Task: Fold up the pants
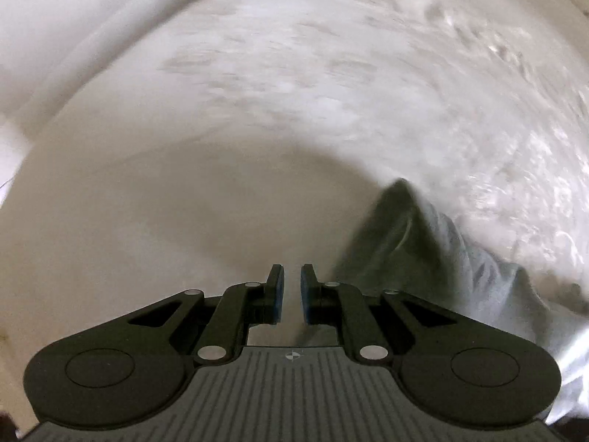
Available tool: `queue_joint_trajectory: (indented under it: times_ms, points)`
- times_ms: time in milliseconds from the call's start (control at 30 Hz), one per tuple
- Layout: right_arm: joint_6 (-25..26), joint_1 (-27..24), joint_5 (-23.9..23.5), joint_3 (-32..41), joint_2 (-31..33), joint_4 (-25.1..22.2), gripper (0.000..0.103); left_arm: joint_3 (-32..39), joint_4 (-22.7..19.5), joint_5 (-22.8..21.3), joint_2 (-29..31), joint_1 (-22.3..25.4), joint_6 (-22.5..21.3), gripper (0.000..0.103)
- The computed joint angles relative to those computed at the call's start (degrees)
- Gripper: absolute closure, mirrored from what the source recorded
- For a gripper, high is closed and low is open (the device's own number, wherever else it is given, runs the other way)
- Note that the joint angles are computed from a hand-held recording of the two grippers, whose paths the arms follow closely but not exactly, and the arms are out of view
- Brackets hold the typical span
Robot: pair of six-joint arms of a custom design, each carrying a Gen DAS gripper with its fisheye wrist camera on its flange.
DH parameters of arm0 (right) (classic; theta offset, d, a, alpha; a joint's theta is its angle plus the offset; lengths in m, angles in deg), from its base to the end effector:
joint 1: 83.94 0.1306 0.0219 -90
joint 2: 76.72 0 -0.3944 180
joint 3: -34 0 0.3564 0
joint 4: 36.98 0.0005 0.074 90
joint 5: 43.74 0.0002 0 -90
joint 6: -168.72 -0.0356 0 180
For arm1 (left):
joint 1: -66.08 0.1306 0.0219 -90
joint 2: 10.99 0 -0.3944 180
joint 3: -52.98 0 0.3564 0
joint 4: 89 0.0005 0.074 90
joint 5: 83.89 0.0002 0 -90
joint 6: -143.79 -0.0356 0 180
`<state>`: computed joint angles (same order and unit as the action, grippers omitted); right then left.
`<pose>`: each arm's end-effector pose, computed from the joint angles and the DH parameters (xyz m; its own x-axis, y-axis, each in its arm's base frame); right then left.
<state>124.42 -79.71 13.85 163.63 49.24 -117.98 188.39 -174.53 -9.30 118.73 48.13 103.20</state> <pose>0.6287 0.0651 0.3711 -0.5511 -0.6466 -0.5274 -0.8217 0.5305 0.2082 0.6187 -0.1910 0.3626 -0.8010 -0.5100 -0.3134 -0.5468 0.8365 0.0362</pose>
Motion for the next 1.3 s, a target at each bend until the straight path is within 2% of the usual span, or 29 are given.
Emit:
queue_joint_trajectory:
  times_ms: [33,67,167,267,433,533,567,633,700,767,833,933,967,1033,1067,1167,1233,1300]
  points:
    - [2.0,0.7,0.9,-4.3,-1.8,1.0,0.100,-1.0,-0.1,-0.9,-1.1,-0.1,0.6,0.092]
    - [3.3,1.3,1.5,-7.1,-2.9,1.8,0.101,-1.3,-0.3,-1.6,-1.7,-0.4,1.0,0.092]
    - [6.0,3.0,2.7,-14.8,-6.6,4.6,0.101,-2.1,0.6,-3.4,-3.6,-1.2,0.2,0.092]
    - [7.4,3.6,1.9,-18.5,-9.3,6.7,0.099,-1.0,2.8,-3.1,-3.1,-2.2,-3.2,0.092]
    - [-1.6,1.6,2.4,-20.4,-11.8,13.2,0.093,4.5,4.7,0.6,1.0,-4.0,-10.3,0.092]
    - [-6.9,-1.0,5.5,-21.8,-13.2,18.8,0.085,8.6,3.1,2.1,4.6,-5.2,-14.4,0.092]
    - [-8.8,-3.4,8.7,-22.6,-14.2,21.0,0.079,9.0,2.7,2.7,5.4,-5.5,-15.5,0.092]
    - [-9.6,-4.4,10.2,-23.0,-14.5,21.9,0.067,7.4,1.7,3.9,5.3,-6.2,-16.9,0.092]
    - [-11.8,-6.2,14.0,-23.8,-14.7,23.8,0.065,6.9,-1.4,5.2,6.5,-6.4,-17.2,0.092]
    - [-12.6,-7.8,17.4,-25.1,-15.2,24.9,0.063,2.4,-0.4,6.5,4.9,-6.5,-17.3,0.092]
    - [-12.3,-8.9,20.0,-26.6,-15.5,25.6,0.057,-0.5,1.3,6.0,3.4,-6.8,-18.4,0.092]
    - [-9.9,-10.5,23.4,-27.7,-15.7,25.3,0.056,0.5,0.4,5.8,3.8,-6.8,-18.5,0.092]
    - [-10.9,-10.8,23.7,-27.0,-15.1,23.9,0.057,1.0,-0.1,6.1,4.2,-6.6,-17.7,0.092]
    - [-17.9,-12.0,20.0,-23.6,-12.5,19.2,0.056,2.9,-1.3,6.8,5.3,-6.2,-16.2,0.092]
    - [-23.3,-13.0,17.5,-21.5,-11.0,16.6,0.056,4.2,-1.9,7.0,6.1,-5.9,-15.9,0.092]
    - [-38.3,-14.6,14.0,-18.5,-7.9,13.8,0.056,5.1,-2.5,7.1,6.6,-5.8,-16.1,0.092]
    - [-47.9,-15.8,10.5,-17.3,-6.4,13.9,0.053,4.8,-2.3,6.8,6.5,-5.9,-16.9,0.092]
    - [-58.5,-17.0,8.1,-17.7,-5.8,16.2,0.047,4.5,-2.2,6.8,6.3,-6.0,-17.0,0.092]
